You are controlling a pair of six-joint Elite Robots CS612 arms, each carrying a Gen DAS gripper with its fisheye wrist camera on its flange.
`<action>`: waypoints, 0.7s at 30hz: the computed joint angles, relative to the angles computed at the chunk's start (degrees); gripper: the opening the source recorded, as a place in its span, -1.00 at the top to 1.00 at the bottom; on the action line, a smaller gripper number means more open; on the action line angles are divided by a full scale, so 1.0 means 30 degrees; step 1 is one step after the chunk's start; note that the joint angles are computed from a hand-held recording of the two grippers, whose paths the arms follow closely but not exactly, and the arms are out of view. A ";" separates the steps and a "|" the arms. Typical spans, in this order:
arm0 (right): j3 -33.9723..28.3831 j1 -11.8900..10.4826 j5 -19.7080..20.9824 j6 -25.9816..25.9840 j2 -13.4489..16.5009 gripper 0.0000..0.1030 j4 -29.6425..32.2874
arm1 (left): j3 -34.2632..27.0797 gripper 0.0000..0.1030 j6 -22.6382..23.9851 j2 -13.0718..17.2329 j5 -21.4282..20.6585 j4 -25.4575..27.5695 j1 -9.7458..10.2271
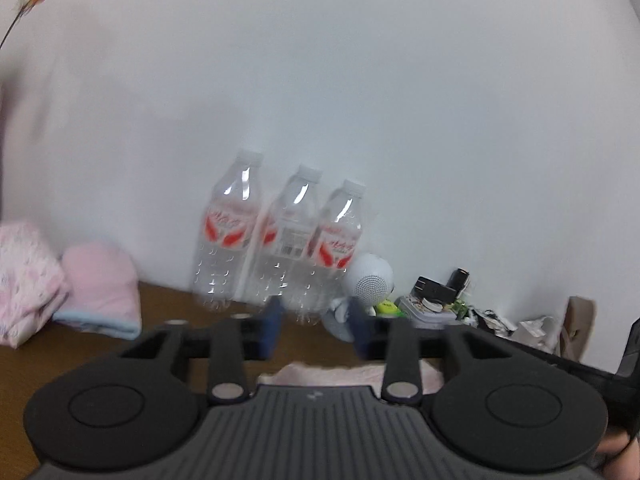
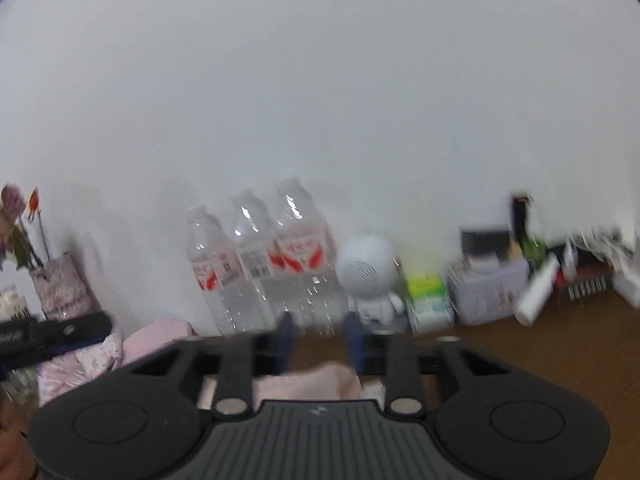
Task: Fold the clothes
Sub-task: 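Grasp the folded pink dress with both grippers and lift it, then carry the folded dress with both grippers onto the floral cloth and release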
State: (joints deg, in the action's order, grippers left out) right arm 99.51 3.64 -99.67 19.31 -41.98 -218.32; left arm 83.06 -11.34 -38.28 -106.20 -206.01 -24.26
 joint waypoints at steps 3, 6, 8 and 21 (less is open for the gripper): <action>-0.0767 -0.0008 0.0817 -0.0571 0.0633 0.82 0.0965 | -0.0153 0.78 0.1794 0.0413 0.1583 0.1277 -0.0860; -0.1127 0.0125 -0.0018 -0.0306 0.1024 0.86 0.2550 | -0.0179 0.79 0.1505 0.0846 0.2472 0.1986 -0.1065; -0.1208 0.0192 -0.0628 0.0308 0.1181 0.86 0.3184 | -0.0252 0.79 0.1359 0.1087 0.2571 0.2062 -0.1055; -0.0978 0.0462 -0.1406 -0.0408 0.0977 0.78 0.2543 | -0.0567 0.69 0.0698 0.1519 0.1307 0.1230 -0.0704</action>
